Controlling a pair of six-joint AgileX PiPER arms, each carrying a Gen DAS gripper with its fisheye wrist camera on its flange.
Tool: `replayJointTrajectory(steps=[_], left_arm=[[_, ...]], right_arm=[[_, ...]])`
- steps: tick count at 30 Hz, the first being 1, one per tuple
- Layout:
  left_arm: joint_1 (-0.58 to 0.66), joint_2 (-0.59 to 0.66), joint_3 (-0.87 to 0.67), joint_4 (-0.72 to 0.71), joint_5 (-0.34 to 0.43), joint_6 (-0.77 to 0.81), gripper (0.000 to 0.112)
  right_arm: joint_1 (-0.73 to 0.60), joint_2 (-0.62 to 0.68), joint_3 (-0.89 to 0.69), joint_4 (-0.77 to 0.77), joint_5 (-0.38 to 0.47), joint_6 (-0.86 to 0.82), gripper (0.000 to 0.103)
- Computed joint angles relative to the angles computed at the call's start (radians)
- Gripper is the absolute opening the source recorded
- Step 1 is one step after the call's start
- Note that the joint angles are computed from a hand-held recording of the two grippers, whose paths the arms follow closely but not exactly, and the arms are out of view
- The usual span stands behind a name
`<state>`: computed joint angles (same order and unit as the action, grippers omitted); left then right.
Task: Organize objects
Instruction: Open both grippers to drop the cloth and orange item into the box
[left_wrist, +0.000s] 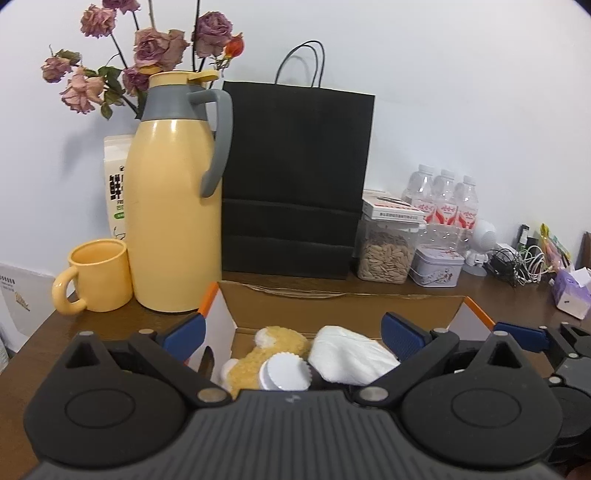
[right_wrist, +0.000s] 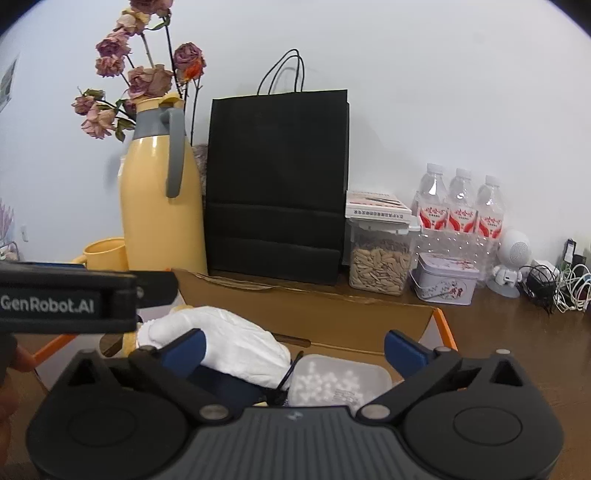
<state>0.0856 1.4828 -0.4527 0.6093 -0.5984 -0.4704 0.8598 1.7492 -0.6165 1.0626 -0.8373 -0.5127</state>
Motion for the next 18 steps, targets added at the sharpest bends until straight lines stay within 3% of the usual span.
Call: replayJointTrajectory(steps=[18], left_arm=[[0.027,-0.06,0.052,-0.004,-0.008,0.012,0.103]], right_arm=[[0.047,-0.052,0.029,0.059,-0.023,-0.041,0.103]])
